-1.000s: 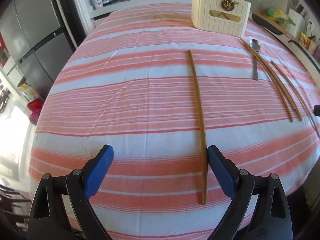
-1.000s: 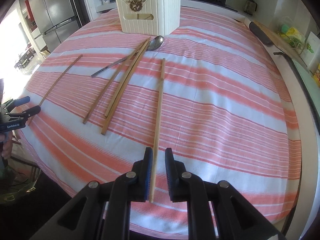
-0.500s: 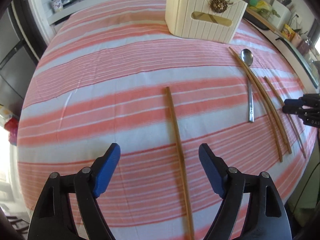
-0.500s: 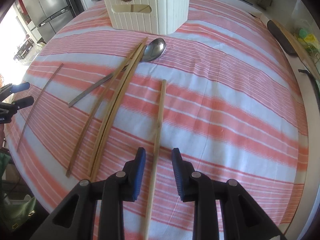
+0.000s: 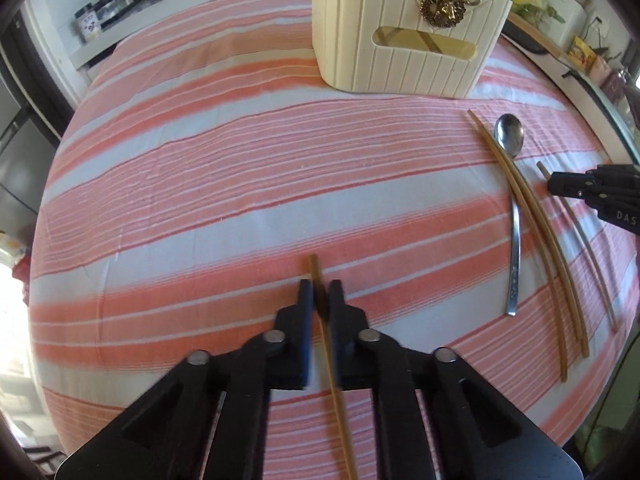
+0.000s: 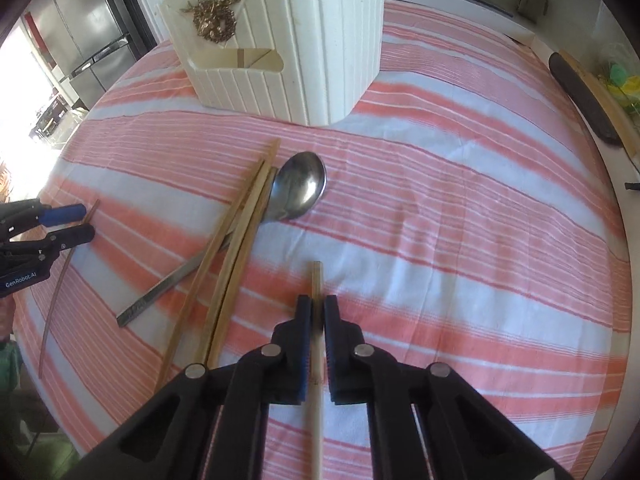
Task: Organize utensils
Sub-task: 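Carry both chopsticks upright to the holder box and drop them in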
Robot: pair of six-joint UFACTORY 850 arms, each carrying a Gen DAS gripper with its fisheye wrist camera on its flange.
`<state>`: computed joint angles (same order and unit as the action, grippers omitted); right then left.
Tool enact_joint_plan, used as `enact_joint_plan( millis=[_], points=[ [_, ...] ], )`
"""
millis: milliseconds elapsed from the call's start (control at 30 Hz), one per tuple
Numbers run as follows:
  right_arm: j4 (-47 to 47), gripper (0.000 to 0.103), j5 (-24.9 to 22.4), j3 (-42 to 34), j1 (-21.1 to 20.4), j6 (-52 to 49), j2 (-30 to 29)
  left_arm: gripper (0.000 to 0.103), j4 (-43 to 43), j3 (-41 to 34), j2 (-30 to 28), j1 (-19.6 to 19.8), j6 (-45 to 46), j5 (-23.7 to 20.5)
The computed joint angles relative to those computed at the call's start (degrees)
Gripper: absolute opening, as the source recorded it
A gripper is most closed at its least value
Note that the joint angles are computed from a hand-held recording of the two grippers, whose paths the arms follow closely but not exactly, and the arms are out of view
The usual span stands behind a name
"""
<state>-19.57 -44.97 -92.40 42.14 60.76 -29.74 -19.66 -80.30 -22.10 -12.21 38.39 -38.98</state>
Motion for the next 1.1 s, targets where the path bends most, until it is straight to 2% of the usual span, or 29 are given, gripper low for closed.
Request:
enact_joint_plan(
  millis=[133,200,333,567,900,1000,1100],
  points=[
    [-8.1,0.006,5.1,4.0,0.8,10.1,4.5,0.004,-6.7,1.0,1.8,1.5,3.2,1.1],
    [-13.8,0.006,5.6,5.2,2.1,15.4,7.0,0.004,-10.5,1.9,3.6,2.2,5.7,1.6],
    [-24.3,0.006,3.2,5.7,5.6,22.8,11.0,0.004,-19.2,3.5,8.1,3.6,12.3,2.0],
    [-36.3,0.006,-1.1,5.7,11.2,30.0,15.2,0.004,-32.7,6.2,15.6,6.4,24.0,-0.9],
    [-47.0,0.006,-8.9,3.7,16.1,35.0,15.7,0.004,-43.7,8.5,20.9,8.2,31.6,-3.4],
    [-51.4,0.006,-10.0,4.0,16.5,37.5,15.9,0.004,-45.3,8.4,21.6,8.5,32.5,-3.8],
    [-51.3,0.006,-9.9,3.2,16.0,36.6,15.7,0.004,-46.9,8.0,21.8,9.0,33.5,-4.6]
  ],
)
